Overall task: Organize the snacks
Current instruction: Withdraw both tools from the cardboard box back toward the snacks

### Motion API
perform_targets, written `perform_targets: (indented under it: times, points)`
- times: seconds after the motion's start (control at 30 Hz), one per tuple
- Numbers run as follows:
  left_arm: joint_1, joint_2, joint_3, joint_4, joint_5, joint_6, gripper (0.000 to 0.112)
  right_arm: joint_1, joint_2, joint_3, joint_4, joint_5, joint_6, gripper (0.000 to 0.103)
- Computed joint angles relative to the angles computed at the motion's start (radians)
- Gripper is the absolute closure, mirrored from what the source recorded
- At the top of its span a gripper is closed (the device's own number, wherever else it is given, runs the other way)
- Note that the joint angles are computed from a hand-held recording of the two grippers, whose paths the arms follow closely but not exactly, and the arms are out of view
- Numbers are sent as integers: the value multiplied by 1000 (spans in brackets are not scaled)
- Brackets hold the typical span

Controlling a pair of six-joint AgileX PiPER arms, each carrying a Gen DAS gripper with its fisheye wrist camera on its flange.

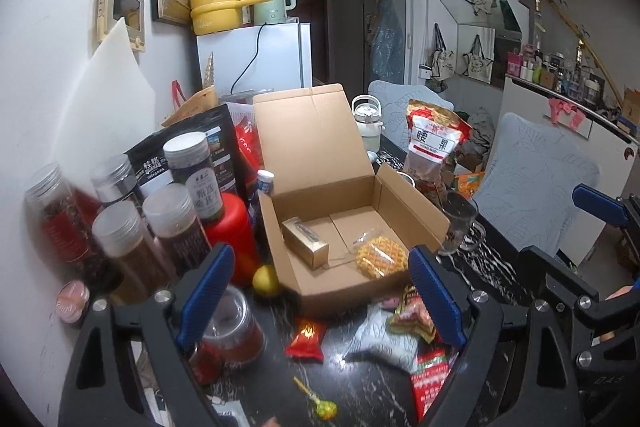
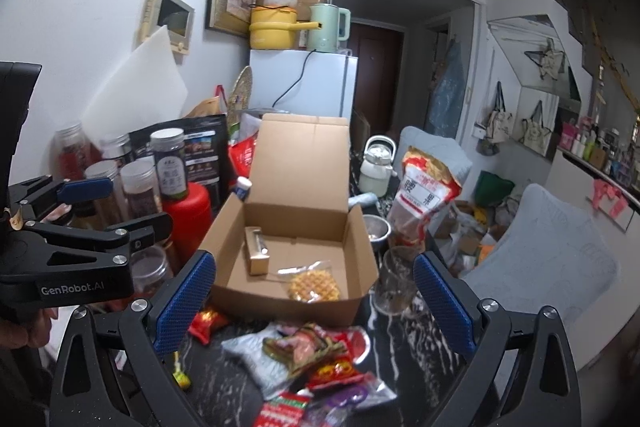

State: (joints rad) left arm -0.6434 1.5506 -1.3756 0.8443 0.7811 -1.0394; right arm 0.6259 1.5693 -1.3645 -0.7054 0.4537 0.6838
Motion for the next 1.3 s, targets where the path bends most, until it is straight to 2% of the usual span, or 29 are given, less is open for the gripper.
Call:
perform_targets:
  times: [0.17, 0.27, 0.43, 0.63, 0.77, 0.9, 1.1, 1.3]
  points:
    - [-50, -26, 63, 44, 26, -51, 23, 46, -43, 88, -107, 3, 121, 2]
    - [-59, -46, 113, 41, 4, -79, 23, 61, -64, 139, -166, 1, 198, 2]
    - [-87, -58, 181, 76, 18, -172, 23, 71, -95, 227, -238, -11, 308, 2]
    - [-100, -67, 265, 52, -20, -224, 23, 78, -108, 316, -274, -33, 411, 2]
    - [-130, -70, 325, 95, -13, -301, 23, 109, -110, 386, -403, -27, 570, 2]
    - [-128, -76, 379, 80, -56, -313, 23, 117, -111, 440, -453, -46, 664, 2]
    - [-103, -63, 460, 47, -168, -340, 23, 110, -95, 507, -535, -95, 804, 2]
    - [-87, -17, 507, 60, -244, -393, 23, 69, -64, 571, -630, -176, 952, 2]
